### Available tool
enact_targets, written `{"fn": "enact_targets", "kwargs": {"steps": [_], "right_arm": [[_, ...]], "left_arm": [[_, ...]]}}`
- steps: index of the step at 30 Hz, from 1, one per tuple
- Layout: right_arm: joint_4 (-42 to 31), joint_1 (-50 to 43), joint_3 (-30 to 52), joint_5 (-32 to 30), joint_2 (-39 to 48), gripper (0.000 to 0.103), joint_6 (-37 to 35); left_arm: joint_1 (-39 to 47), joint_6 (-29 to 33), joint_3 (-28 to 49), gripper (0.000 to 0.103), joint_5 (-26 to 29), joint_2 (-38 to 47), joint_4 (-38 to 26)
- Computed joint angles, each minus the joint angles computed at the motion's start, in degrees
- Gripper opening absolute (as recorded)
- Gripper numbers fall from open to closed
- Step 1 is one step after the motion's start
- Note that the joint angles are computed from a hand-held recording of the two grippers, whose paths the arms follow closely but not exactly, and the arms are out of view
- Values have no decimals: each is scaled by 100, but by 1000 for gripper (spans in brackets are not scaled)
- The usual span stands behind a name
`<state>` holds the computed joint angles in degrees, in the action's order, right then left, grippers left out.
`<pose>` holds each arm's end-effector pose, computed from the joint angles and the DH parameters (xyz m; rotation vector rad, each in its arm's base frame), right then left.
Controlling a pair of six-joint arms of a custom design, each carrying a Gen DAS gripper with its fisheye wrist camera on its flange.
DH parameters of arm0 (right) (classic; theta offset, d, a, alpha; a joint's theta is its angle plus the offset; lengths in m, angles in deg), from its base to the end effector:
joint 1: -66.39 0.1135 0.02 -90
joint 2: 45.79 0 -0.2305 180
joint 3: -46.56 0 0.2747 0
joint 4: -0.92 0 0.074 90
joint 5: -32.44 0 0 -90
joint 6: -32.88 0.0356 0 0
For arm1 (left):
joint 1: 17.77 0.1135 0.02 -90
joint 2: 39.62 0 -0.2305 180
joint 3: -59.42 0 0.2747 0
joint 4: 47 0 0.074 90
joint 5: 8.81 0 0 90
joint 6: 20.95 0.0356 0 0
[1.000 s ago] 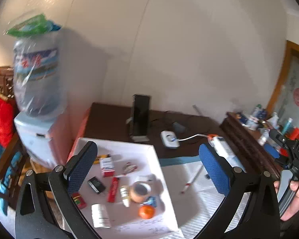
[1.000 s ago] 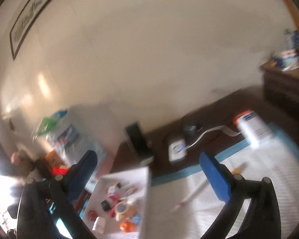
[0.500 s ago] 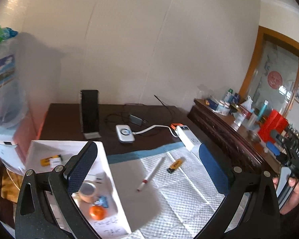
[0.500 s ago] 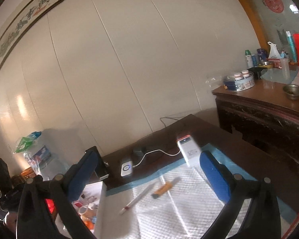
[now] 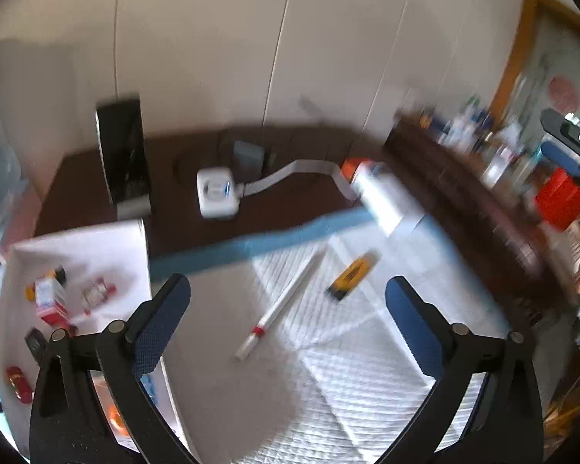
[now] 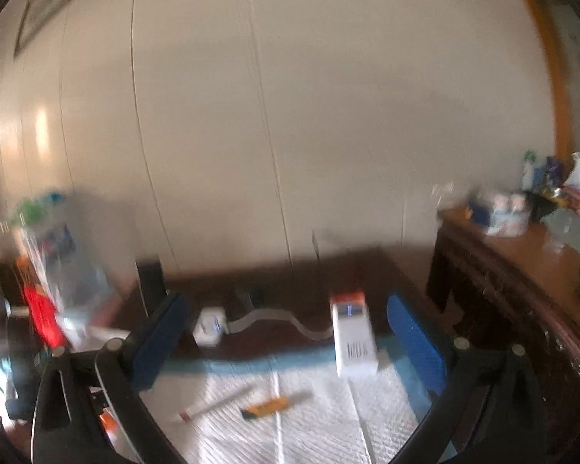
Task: Organize rigid objects
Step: 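Grasp the white red-banded marker with the left gripper while the right grasps the yellow lighter, then carry the white marker and yellow lighter into the white tray and release both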
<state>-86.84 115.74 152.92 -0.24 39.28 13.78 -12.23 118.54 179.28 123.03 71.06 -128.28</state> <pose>0.2138 0.2031 0.3574 0.6217 1.9999 -0.1907 0.4039 0.0153 0.2773 1.0576 2.2252 -0.6548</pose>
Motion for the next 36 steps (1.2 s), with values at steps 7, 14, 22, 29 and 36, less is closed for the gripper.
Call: {"fn": "enact_targets", "kwargs": {"steps": [7,14,22,29,36], "right_arm": [[2661,-1146,-1945,-2208,639,103,-1538],[3493,-1390,-1895,-2628,1389,103,-2219],[3688,-1429,-1701,-2939,1854,92,-2712],[3546,-1252,-1576,-2828,2047,81,-3024],[3442,-972,-2058,-2349,1180,80,-2379]], "left_arm": [[-531,-219,-1095,78,-1314,158,1356],[-836,-261,-1135,78,-1730,508,1655],[-1049,-281,-1228,70,-1893,706,2010],[-1055,-140,-1475,14,-1807,503,2130],[-901,-315,-1798,11,-1324,8,2020]]}}
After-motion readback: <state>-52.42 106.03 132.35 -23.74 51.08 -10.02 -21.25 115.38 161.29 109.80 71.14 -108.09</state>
